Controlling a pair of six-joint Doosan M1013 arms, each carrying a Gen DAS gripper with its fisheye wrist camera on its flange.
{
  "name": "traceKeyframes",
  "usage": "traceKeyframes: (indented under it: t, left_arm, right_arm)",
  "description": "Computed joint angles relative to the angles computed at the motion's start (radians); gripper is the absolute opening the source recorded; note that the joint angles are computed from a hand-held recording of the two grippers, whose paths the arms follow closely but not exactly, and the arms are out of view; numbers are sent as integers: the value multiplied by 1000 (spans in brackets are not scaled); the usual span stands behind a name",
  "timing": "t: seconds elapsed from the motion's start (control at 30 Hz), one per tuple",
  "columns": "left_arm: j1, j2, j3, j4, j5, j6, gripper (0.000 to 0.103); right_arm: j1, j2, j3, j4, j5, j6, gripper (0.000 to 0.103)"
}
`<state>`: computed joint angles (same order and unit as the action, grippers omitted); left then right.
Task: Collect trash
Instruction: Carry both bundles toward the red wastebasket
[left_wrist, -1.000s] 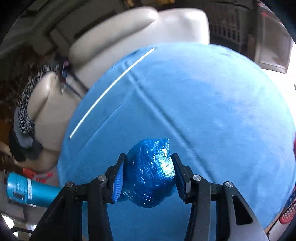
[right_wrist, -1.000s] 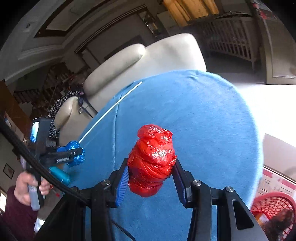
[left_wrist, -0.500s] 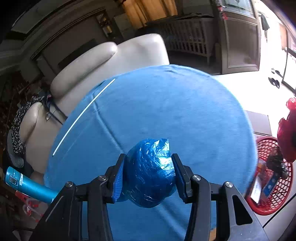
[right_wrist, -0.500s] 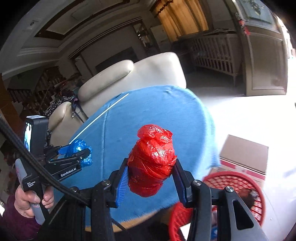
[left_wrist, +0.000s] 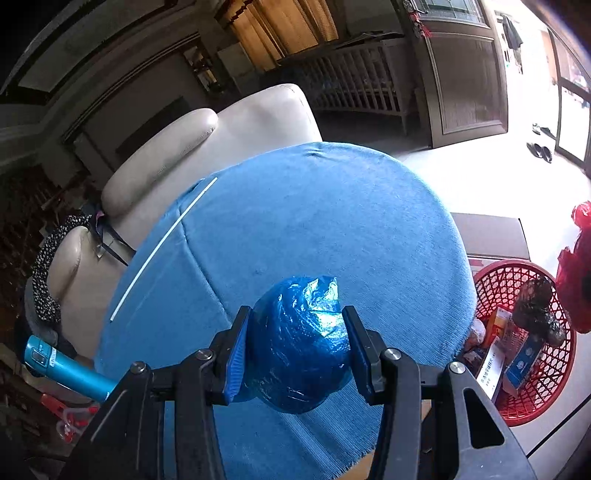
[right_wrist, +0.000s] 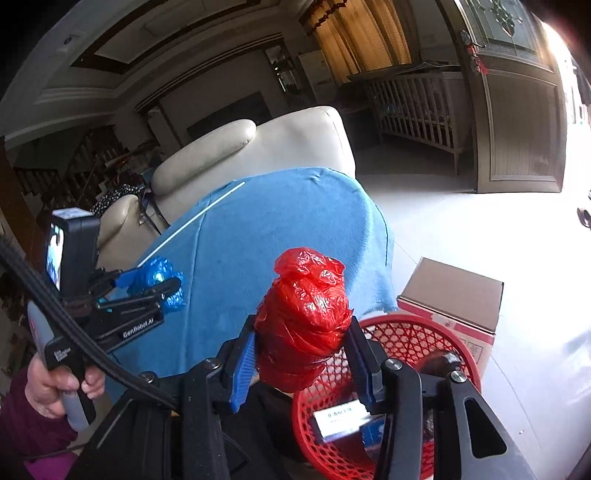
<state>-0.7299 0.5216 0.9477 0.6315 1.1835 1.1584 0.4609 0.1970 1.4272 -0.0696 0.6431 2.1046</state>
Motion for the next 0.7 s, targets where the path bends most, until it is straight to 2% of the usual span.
traceKeyframes:
  t: [0.2, 0.37, 0.6, 0.7]
  left_arm:
    - [-34, 16, -25, 32, 7, 25, 50]
    - [-62, 28, -45, 61, 5, 43, 50]
    - [-97, 37, -64, 114, 9, 45, 50]
    - [-109, 33, -61, 136, 5, 39, 50]
  right_arm:
    - [-17, -35, 50, 20, -29, -18, 48]
    - [-39, -88, 120, -12, -81, 60, 48]
    - [-42, -146, 198, -159, -131, 215, 48]
    - [-44, -160, 216, -169, -152, 228, 48]
